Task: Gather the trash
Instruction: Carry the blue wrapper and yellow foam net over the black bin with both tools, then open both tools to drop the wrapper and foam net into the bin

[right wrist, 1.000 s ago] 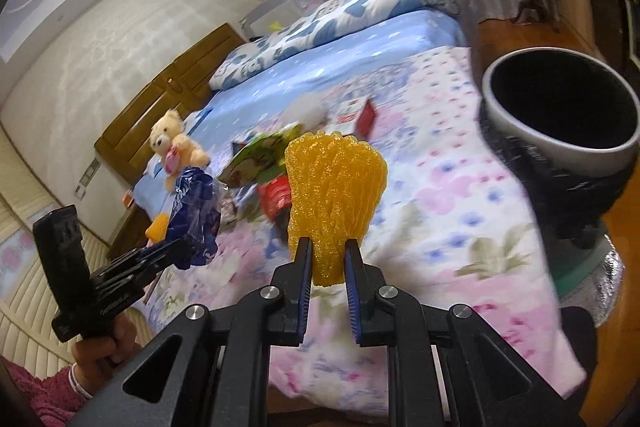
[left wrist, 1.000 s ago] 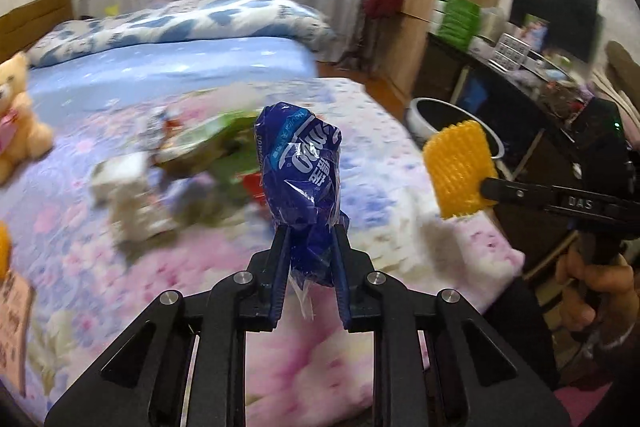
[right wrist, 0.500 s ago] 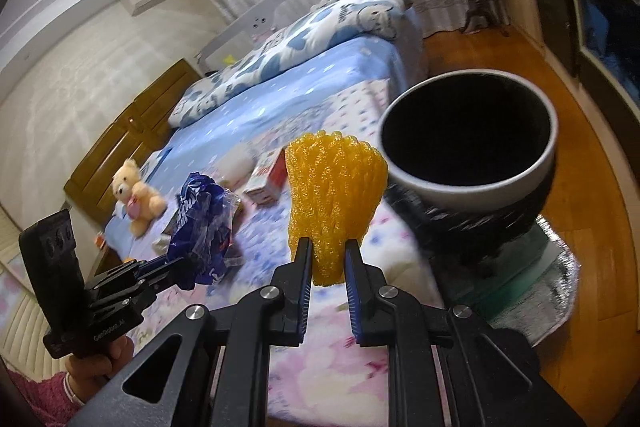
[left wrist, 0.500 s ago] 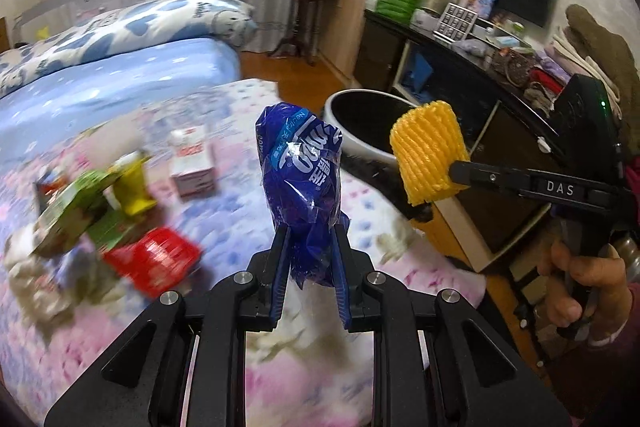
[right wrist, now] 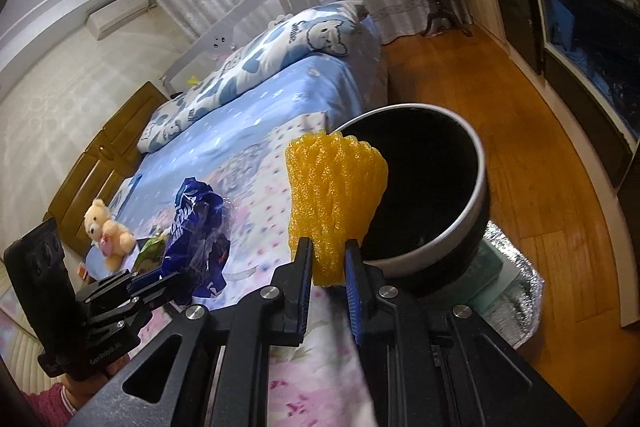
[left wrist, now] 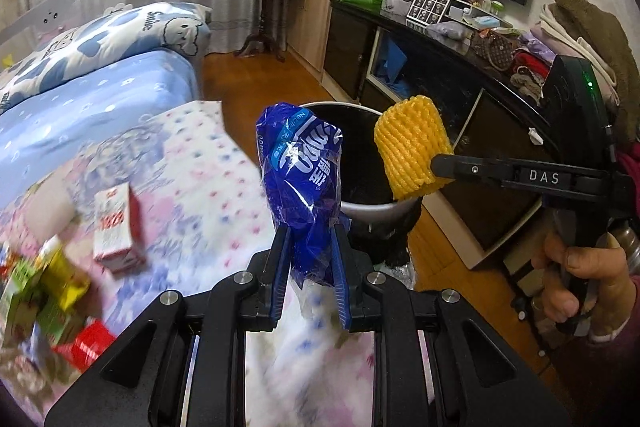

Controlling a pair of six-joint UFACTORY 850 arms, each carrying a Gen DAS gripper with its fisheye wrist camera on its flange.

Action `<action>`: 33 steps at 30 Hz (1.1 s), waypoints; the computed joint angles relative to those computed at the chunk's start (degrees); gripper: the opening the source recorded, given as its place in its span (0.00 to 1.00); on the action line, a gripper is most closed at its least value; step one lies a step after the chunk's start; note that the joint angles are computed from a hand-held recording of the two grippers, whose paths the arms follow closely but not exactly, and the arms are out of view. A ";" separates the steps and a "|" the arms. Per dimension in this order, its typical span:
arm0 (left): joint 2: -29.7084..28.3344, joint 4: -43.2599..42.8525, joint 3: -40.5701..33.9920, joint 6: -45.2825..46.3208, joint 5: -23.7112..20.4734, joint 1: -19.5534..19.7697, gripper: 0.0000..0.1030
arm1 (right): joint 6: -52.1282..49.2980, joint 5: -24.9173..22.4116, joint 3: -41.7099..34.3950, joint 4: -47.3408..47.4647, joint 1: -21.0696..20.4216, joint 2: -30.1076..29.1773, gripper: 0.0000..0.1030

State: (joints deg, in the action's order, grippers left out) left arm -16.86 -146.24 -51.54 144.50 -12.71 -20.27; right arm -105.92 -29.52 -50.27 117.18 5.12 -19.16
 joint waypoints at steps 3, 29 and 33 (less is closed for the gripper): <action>-2.44 6.48 -3.38 -6.53 1.00 -0.25 0.18 | 2.48 0.98 -1.91 -2.60 -0.60 -1.34 0.15; -16.15 53.76 -20.41 -57.05 5.66 -1.83 0.21 | 17.23 4.21 -12.52 -17.74 -2.62 -9.57 0.20; -16.22 47.63 -20.37 -51.57 6.38 -2.14 0.30 | 18.74 4.68 -13.11 -19.03 -2.71 -10.13 0.22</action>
State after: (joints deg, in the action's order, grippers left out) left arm -33.08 -98.61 -71.92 92.94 -6.33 -22.41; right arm -87.18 -24.84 -63.39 98.15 2.41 -29.29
